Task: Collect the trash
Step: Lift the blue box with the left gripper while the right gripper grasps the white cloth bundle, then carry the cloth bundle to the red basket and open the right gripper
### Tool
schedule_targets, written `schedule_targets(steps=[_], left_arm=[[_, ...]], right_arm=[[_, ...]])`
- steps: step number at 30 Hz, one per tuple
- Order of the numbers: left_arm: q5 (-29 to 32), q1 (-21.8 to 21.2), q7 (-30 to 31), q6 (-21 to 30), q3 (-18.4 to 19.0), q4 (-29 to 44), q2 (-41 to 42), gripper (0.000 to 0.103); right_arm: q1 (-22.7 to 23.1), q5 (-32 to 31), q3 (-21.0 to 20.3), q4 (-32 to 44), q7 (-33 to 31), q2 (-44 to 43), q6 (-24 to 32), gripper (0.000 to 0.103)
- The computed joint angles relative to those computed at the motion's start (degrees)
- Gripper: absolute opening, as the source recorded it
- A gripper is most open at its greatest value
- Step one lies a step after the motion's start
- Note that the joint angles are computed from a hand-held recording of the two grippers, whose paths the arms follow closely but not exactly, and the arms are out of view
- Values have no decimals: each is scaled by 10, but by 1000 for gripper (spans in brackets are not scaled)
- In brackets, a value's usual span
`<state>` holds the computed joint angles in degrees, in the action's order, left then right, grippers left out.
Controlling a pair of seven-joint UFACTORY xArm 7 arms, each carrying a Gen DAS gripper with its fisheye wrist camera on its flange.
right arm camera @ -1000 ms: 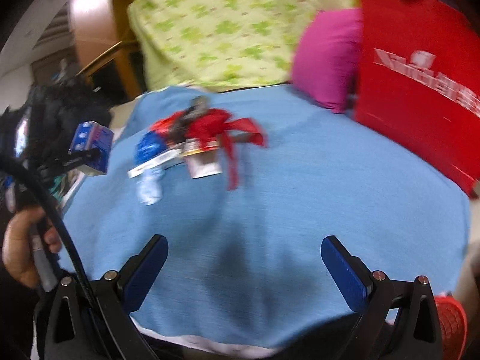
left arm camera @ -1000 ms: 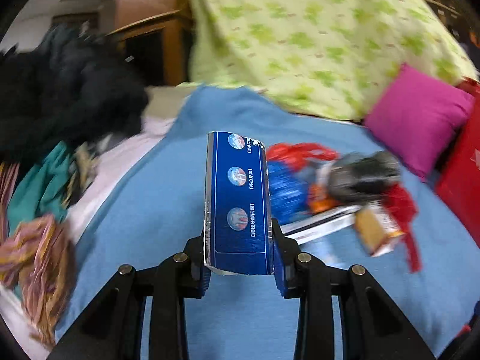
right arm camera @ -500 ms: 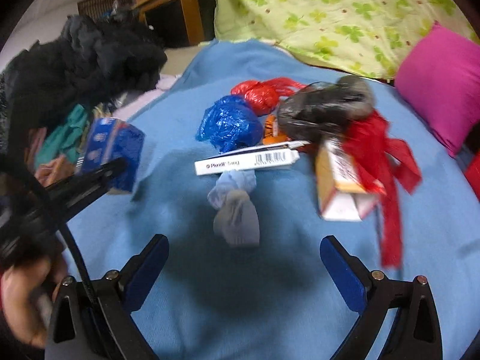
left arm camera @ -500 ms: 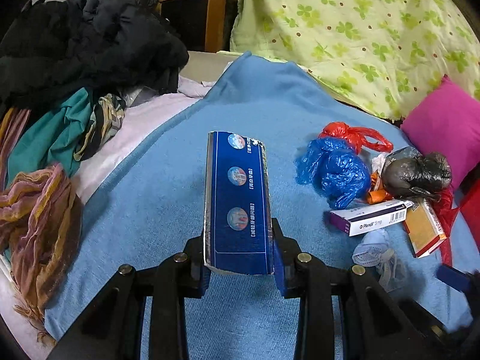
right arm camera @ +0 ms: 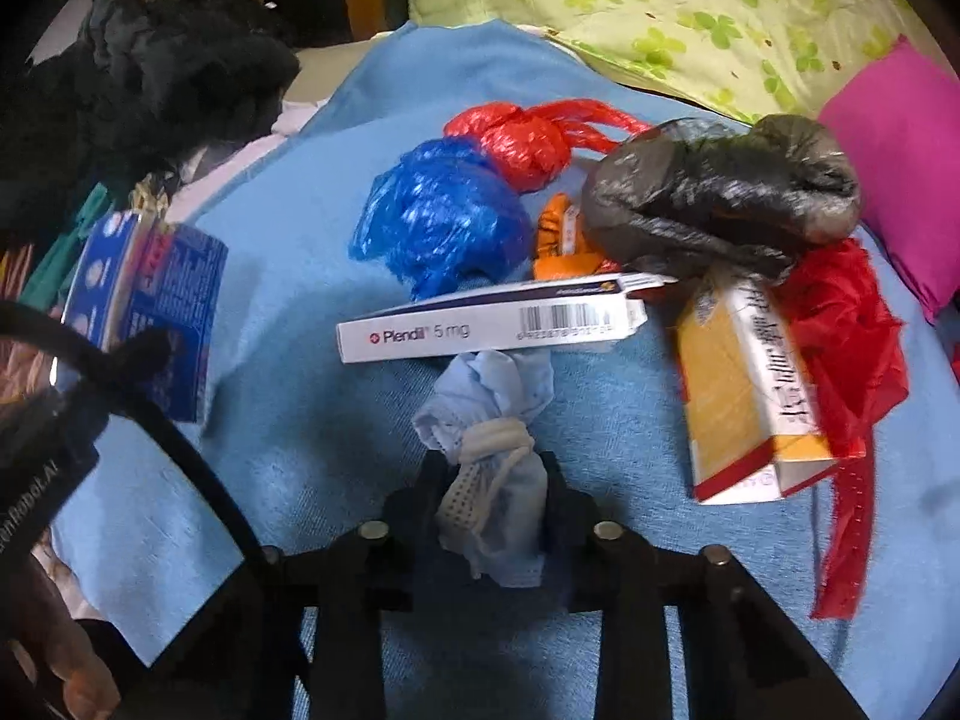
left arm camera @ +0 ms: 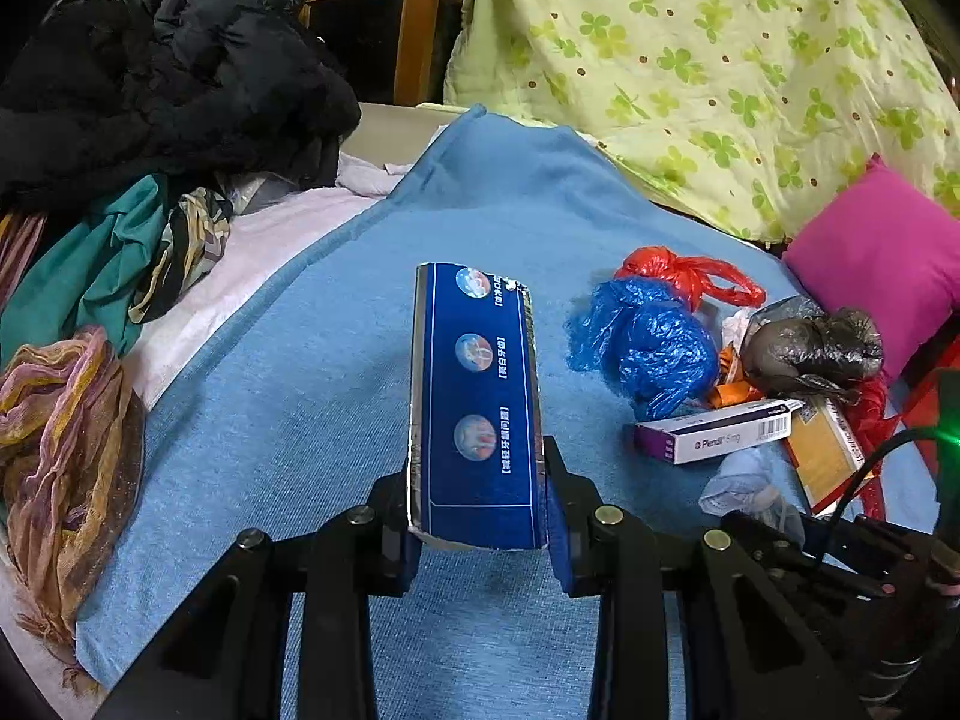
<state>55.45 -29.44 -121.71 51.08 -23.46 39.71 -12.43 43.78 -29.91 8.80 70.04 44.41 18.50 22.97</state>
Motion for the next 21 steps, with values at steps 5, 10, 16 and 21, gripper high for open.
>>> schedule_targets(steps=[5,10,16,21], left_arm=[[5,0,-9,-1,-3,-7,-9,35],[9,-2,-12,7,-10,-6,-11,35],[14,-11,-5,29,-16,7,0,35],[20,-27,6,61,-19,27,19,35]], right_arm=[[-2,-12,4,-50,32,-53,-1,27],[-23,-22,29,-113,66,-120,-9,26],[-63,-12,68,-190,93,-205,-33,26],[-101,18,90,-253,96,-279,-68,26]])
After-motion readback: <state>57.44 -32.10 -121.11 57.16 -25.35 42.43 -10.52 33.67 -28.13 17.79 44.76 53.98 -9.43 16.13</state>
